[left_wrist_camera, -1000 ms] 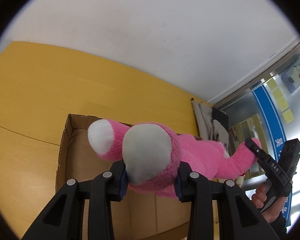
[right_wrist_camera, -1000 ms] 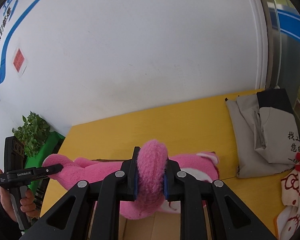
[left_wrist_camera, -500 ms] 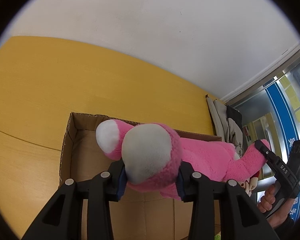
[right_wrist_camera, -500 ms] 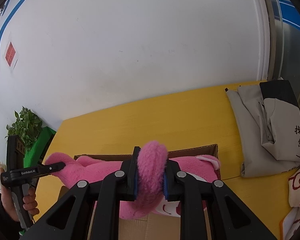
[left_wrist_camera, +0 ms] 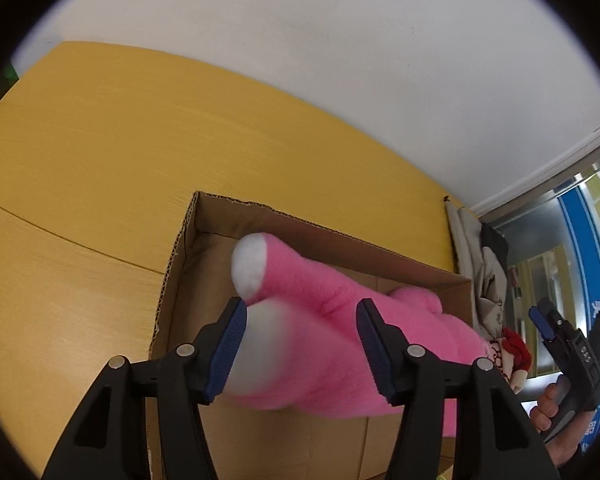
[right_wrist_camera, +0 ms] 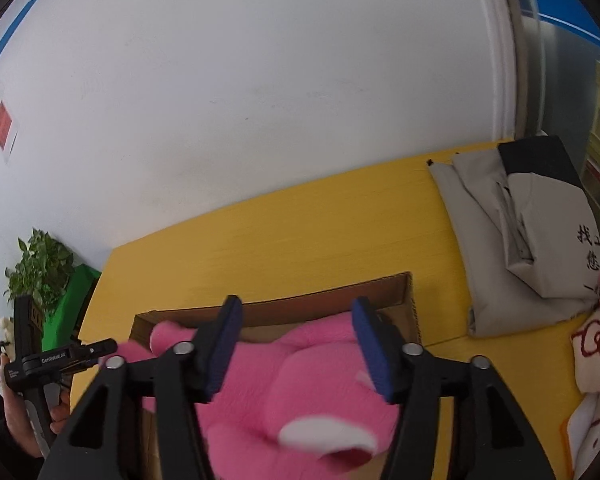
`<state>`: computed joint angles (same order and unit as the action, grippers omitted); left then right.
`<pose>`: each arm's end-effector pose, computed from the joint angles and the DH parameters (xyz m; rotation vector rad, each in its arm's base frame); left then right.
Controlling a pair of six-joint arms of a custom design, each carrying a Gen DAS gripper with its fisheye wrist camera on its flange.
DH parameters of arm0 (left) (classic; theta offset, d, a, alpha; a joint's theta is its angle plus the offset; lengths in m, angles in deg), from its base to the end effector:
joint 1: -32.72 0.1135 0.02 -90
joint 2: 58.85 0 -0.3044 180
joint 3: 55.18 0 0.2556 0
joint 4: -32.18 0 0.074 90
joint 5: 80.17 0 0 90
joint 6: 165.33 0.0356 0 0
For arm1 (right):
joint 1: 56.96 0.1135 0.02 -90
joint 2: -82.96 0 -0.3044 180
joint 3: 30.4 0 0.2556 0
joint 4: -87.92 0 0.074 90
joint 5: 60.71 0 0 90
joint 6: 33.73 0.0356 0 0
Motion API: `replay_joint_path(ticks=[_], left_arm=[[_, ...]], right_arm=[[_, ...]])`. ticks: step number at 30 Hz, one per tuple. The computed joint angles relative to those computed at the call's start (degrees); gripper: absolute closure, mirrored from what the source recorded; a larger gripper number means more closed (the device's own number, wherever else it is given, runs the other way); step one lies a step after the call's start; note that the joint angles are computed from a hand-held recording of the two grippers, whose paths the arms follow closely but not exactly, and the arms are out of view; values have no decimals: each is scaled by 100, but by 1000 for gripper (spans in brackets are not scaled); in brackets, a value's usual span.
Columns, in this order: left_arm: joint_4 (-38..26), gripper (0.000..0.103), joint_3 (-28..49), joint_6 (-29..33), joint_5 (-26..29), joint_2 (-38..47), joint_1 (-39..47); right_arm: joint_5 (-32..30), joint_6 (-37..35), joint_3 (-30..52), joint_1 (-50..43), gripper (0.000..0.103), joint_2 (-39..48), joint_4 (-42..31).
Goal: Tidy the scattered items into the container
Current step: 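Lower the pink bear into the box and open both grippers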
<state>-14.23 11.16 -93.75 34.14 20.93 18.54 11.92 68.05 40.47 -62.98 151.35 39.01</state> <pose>0.2563 -0.0799 0.2616 0.0558 2.6611 -0.7502 0.2375 -0.0144 0.3293 0.2234 2.3609 0.4087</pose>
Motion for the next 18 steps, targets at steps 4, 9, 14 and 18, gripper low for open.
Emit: replay_joint_path(ticks=[4, 9, 14, 18], left_arm=[[-240, 45, -17, 192, 127, -428, 121], [-702, 45, -111, 503, 109, -1065, 11], [-946, 45, -335, 531, 55, -1591, -710], [-999, 45, -656, 789, 147, -1527, -1325]], right_arm=[[-231, -227, 59, -399, 37, -145, -259], [-456, -450, 99, -588, 33, -414, -699], [-490, -666, -110, -435, 20, -913, -1366], [-386, -948, -619, 11, 10, -1259, -1854]])
